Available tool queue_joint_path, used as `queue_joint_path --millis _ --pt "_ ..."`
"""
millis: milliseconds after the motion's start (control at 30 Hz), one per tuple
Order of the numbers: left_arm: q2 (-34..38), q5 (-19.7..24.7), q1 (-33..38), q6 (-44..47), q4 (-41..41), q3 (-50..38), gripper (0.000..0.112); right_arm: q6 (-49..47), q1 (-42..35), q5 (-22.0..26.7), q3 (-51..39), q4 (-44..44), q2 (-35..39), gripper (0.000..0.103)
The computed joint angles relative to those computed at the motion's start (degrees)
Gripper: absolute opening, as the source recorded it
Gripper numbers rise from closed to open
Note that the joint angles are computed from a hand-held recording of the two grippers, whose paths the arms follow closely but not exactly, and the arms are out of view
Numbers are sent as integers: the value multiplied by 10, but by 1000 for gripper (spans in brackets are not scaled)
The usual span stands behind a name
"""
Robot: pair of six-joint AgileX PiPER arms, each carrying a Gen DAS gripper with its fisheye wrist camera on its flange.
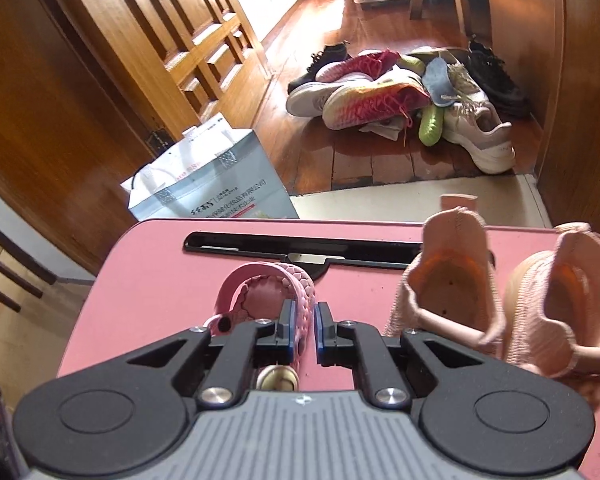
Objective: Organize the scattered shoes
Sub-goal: 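Nudge the clog's rim with the right gripper to align it with the sneakers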
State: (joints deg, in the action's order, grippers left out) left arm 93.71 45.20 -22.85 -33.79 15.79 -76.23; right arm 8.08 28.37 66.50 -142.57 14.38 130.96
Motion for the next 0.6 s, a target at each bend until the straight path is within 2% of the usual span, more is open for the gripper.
queue_joint_path --millis 100,200,367,433,600 --pt "-22 -1 -9 -21 12 24 95 -47 -17 -43 110 47 -60 16" --pt "-36 -8 -3 -39 6 38 95 -81 -28 -65 166 90 -86 16" --pt "-43 -12 -6 -75 25 48 95 -95 -25 -67 169 120 -77 16" --pt "-41 -19 -4 -68 24 48 95 -75 -7 -72 152 67 -65 16" --pt "-23 -31 -3 -67 37 36 95 -29 4 -60 121 3 -37 14"
